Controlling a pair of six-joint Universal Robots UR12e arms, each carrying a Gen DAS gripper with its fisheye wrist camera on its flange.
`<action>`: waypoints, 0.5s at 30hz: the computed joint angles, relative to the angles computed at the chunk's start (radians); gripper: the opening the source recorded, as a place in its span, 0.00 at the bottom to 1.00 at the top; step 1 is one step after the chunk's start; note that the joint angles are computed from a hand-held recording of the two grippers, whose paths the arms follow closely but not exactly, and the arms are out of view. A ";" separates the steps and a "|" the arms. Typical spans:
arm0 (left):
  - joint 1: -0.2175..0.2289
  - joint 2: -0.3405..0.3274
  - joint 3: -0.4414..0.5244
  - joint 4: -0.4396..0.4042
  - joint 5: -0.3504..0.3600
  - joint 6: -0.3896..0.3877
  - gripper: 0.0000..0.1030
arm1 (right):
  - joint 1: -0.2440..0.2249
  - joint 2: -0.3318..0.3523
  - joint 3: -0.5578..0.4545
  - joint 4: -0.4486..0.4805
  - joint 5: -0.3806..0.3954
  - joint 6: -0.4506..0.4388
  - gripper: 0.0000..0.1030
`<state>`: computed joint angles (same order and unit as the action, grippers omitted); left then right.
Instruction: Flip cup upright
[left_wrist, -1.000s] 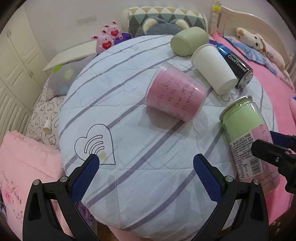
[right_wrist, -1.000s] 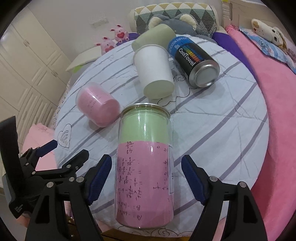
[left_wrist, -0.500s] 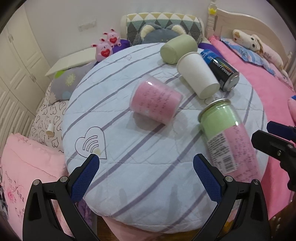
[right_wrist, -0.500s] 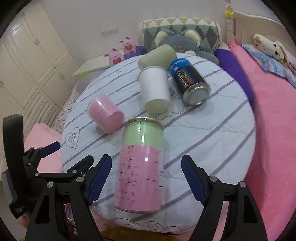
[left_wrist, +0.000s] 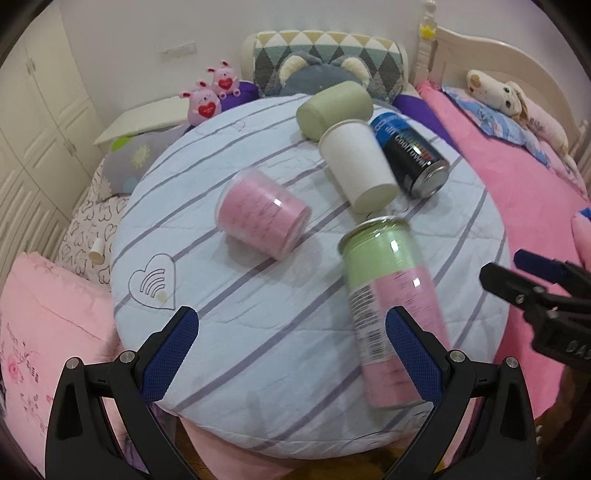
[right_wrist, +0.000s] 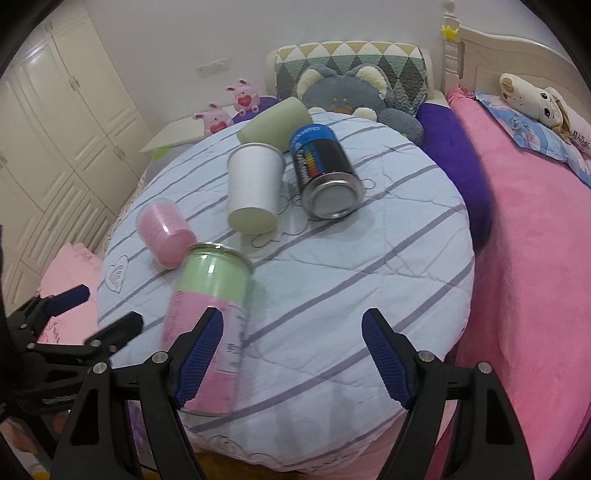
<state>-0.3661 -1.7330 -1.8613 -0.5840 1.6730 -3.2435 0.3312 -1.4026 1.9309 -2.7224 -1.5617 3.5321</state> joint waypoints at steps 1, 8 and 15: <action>-0.004 -0.004 0.008 -0.005 0.000 -0.003 0.99 | -0.007 -0.001 0.005 -0.004 0.008 -0.004 0.77; -0.030 -0.050 0.075 -0.069 -0.019 -0.046 0.99 | -0.050 0.004 0.016 0.002 0.049 -0.036 0.77; -0.042 -0.102 0.147 -0.163 -0.026 -0.108 0.99 | -0.084 0.019 0.017 0.014 0.106 -0.090 0.77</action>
